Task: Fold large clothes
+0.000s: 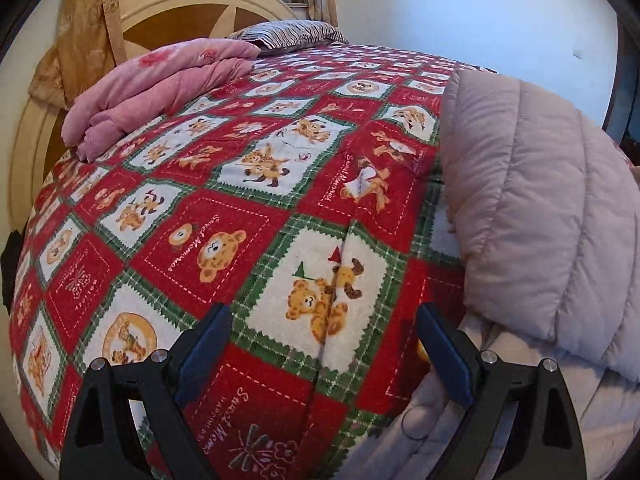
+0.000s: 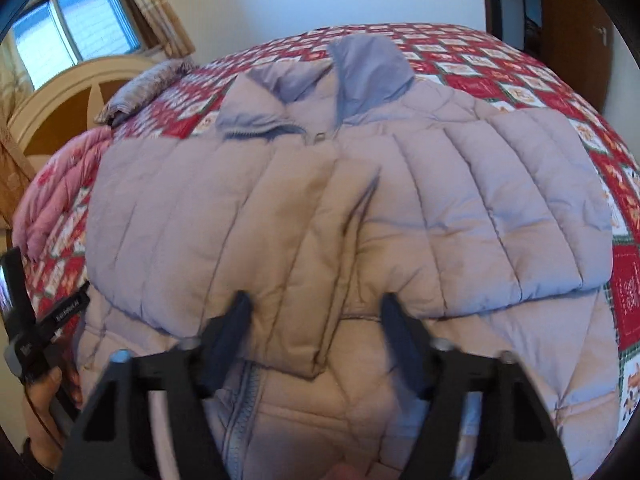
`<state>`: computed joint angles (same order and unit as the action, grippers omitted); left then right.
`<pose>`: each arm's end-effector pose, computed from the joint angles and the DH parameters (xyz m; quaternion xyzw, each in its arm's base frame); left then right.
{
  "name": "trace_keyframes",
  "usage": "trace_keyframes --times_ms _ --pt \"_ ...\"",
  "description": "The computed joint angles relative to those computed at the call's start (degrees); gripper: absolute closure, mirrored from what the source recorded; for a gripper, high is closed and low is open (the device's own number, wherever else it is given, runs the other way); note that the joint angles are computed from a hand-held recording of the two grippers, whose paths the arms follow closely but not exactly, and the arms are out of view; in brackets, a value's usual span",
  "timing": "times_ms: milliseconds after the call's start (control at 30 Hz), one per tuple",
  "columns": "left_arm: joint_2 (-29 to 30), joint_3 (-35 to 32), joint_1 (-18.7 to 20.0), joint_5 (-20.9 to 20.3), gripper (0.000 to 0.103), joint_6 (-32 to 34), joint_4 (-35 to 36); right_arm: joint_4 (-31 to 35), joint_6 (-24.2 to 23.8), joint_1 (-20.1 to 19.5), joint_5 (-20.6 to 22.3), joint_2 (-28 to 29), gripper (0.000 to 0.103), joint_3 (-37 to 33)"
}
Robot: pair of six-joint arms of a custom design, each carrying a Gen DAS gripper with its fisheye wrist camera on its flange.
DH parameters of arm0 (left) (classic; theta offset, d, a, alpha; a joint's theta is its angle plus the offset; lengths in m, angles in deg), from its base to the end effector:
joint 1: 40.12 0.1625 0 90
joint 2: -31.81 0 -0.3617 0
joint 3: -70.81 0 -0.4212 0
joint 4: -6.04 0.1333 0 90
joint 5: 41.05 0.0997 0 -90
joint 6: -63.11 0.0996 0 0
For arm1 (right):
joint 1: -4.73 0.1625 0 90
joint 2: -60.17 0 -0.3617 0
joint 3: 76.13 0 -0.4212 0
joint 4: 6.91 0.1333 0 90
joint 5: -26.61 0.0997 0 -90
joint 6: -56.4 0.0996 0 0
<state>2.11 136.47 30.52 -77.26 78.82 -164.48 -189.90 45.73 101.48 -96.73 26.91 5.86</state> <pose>-0.0528 -0.7949 0.1224 0.0851 0.8386 -0.3513 0.4076 0.1614 -0.6956 0.0543 0.0276 -0.8935 0.3516 0.2779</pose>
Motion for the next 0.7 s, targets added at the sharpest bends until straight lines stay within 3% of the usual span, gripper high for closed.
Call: trace_keyframes --times_ms 33,67,467,700 --pt "0.0 -0.2 0.1 -0.1 0.01 -0.2 0.5 -0.6 -1.0 0.3 -0.7 0.2 0.071 0.1" --pt "0.2 -0.8 0.2 -0.3 0.01 -0.8 1.5 -0.9 -1.3 0.2 -0.3 -0.2 0.089 0.7" --pt "-0.1 -1.2 0.7 -1.6 0.01 -2.3 3.1 -13.3 -7.2 1.3 -4.4 -3.1 0.093 6.4" --pt "-0.8 -1.0 0.7 -2.3 0.01 -3.7 5.9 -14.5 -6.7 -0.4 -8.9 -3.0 0.093 6.7"
